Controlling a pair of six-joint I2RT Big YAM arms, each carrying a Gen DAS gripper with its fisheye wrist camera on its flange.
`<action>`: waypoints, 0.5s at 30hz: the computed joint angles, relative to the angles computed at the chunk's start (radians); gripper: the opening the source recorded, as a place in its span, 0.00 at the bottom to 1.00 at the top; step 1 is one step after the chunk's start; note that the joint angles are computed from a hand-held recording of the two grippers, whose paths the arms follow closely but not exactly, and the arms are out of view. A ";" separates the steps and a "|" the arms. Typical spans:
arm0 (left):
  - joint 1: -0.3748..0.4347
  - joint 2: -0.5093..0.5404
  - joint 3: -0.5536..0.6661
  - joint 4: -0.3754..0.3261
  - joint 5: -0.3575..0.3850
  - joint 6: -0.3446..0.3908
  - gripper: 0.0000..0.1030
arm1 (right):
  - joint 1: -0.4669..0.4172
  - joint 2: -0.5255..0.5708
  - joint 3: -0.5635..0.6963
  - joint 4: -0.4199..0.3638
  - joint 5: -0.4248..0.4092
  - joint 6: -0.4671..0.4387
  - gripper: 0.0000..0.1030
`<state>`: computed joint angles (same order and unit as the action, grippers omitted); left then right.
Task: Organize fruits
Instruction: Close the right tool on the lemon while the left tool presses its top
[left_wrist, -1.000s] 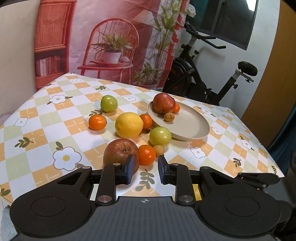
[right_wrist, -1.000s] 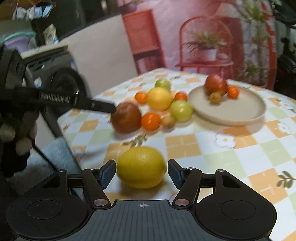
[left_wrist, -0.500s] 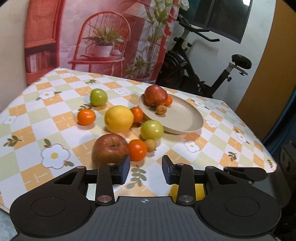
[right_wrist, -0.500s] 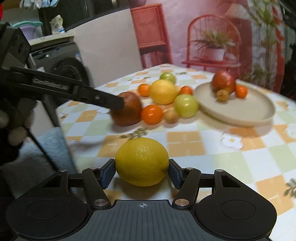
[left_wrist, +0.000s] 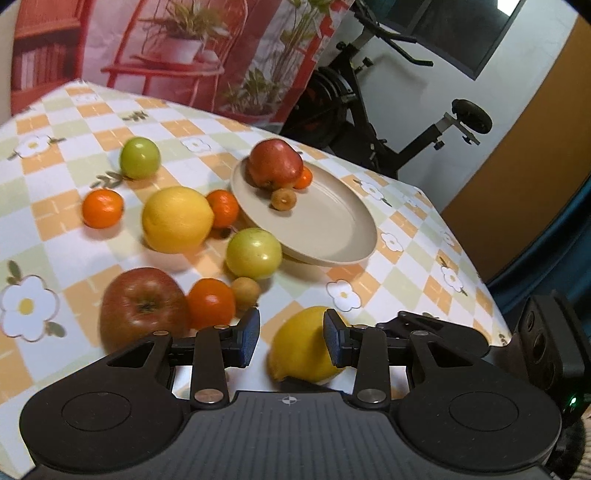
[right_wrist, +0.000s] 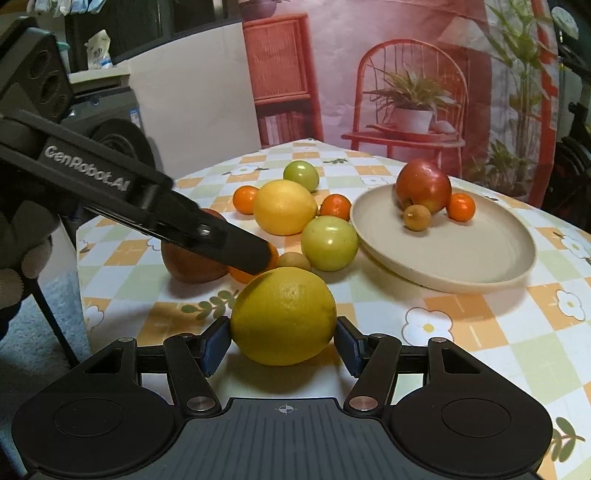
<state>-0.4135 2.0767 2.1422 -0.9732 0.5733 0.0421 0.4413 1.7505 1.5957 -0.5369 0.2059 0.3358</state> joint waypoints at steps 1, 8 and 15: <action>-0.002 0.009 0.014 -0.013 0.006 0.001 0.39 | -0.003 -0.001 -0.003 0.005 -0.006 0.005 0.55; -0.017 0.019 0.033 -0.034 0.027 0.037 0.43 | -0.009 -0.009 -0.019 0.028 -0.026 0.024 0.55; -0.028 0.017 0.027 -0.036 -0.011 0.095 0.48 | -0.011 -0.014 -0.031 0.043 -0.035 0.044 0.55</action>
<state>-0.4414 2.0940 2.1688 -1.0087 0.5625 0.1367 0.4300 1.7366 1.5650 -0.4935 0.1709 0.3796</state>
